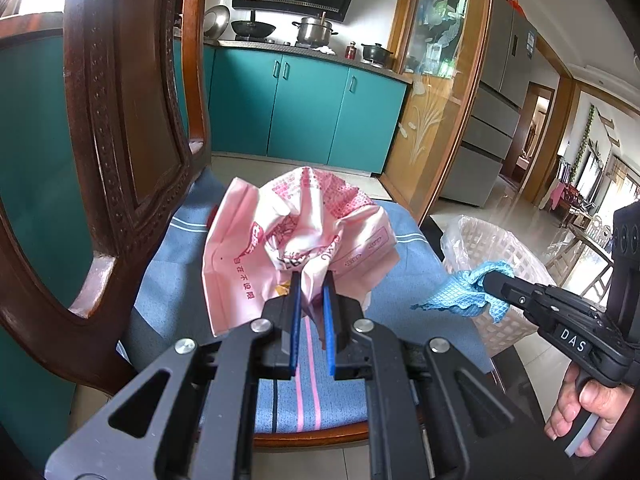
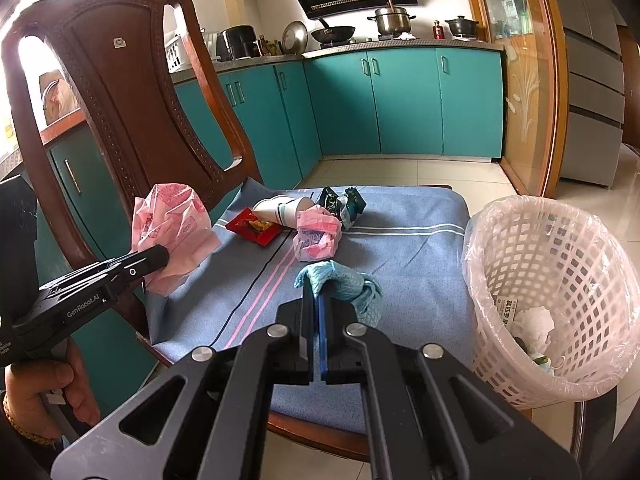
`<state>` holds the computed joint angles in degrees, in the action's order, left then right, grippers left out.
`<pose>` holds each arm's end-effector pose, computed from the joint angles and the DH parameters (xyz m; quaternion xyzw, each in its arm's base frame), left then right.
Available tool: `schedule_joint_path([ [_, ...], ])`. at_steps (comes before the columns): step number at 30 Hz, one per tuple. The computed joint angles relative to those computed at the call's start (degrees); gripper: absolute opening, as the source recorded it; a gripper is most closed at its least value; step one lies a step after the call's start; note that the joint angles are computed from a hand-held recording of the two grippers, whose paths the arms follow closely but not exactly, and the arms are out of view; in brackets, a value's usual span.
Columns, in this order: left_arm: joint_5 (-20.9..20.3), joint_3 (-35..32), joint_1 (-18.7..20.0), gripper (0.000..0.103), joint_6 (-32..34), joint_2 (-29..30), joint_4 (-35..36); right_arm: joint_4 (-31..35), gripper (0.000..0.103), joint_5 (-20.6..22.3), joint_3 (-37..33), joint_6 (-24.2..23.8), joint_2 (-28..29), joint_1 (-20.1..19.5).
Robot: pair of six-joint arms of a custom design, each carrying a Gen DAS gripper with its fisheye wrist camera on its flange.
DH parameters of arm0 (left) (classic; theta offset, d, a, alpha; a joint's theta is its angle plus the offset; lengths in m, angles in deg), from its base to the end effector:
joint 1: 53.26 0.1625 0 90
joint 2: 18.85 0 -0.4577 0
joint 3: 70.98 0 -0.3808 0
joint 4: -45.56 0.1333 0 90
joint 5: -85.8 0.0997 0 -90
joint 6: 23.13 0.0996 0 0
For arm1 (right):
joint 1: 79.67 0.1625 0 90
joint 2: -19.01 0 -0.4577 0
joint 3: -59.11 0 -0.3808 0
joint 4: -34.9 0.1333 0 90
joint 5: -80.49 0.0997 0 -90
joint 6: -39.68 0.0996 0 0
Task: Collect trash
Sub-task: 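Carry the blue cloth to the wastebasket and open the right gripper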
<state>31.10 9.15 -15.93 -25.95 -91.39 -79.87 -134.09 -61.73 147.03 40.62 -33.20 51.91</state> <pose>-0.3939 -0.5404 0.5235 0.3237 0.8695 -0.3399 0.1537 0.5081 -0.4905 0.3259 0.1377 -0.8391 0.4569 0.2612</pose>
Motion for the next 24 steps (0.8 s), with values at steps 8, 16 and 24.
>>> schedule_joint_path([
  [8, -0.1, -0.2, -0.1, 0.011, -0.3, 0.1, 0.7, -0.1, 0.002, -0.1, 0.0, -0.1, 0.0, 0.0],
  [16, 0.0, 0.2, -0.1, 0.011, -0.5, -0.1, 0.8, -4.5, 0.002, -3.8, 0.2, -2.5, -1.2, -0.1],
  [24, -0.3, -0.4, -0.2, 0.011, -0.8, 0.3, 1.5, -14.1, 0.002, -12.7, 1.8, -6.1, -4.8, -2.1],
])
